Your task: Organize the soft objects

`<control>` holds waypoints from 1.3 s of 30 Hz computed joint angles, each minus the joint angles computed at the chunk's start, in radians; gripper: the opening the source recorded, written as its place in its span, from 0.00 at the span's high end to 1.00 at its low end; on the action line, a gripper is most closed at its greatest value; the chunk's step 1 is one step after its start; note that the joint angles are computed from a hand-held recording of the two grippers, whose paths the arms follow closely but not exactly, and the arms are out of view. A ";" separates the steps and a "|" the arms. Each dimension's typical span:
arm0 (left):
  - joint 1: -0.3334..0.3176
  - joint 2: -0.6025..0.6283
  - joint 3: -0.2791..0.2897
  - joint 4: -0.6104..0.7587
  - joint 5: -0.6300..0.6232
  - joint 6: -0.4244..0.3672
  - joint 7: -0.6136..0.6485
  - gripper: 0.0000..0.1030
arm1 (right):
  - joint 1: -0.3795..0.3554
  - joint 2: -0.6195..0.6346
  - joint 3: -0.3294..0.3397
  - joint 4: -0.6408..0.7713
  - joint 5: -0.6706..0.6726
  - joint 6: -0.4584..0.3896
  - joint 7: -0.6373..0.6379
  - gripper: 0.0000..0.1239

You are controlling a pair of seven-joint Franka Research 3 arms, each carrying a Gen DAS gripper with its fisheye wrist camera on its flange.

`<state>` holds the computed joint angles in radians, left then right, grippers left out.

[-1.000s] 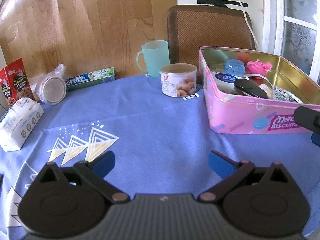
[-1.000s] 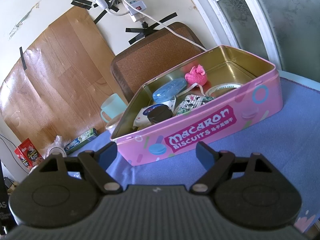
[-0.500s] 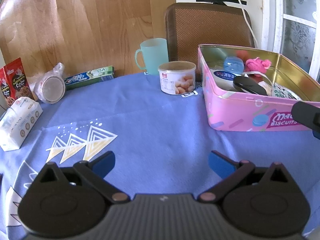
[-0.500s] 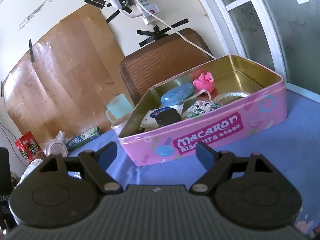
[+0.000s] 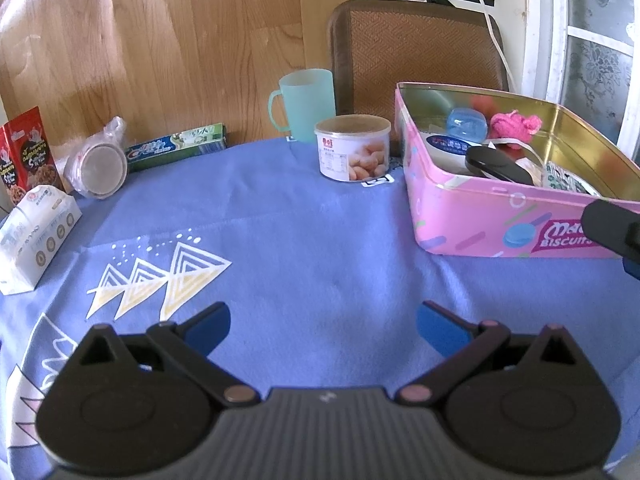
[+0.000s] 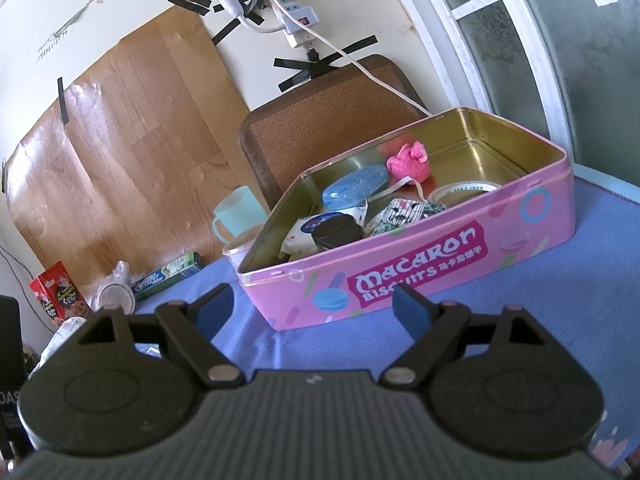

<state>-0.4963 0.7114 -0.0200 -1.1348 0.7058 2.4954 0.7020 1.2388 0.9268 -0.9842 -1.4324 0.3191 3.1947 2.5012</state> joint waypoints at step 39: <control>0.007 0.035 -0.019 0.051 -0.089 -0.035 0.072 0.00 | -0.005 0.004 0.004 0.010 -0.028 -0.011 0.033 0.28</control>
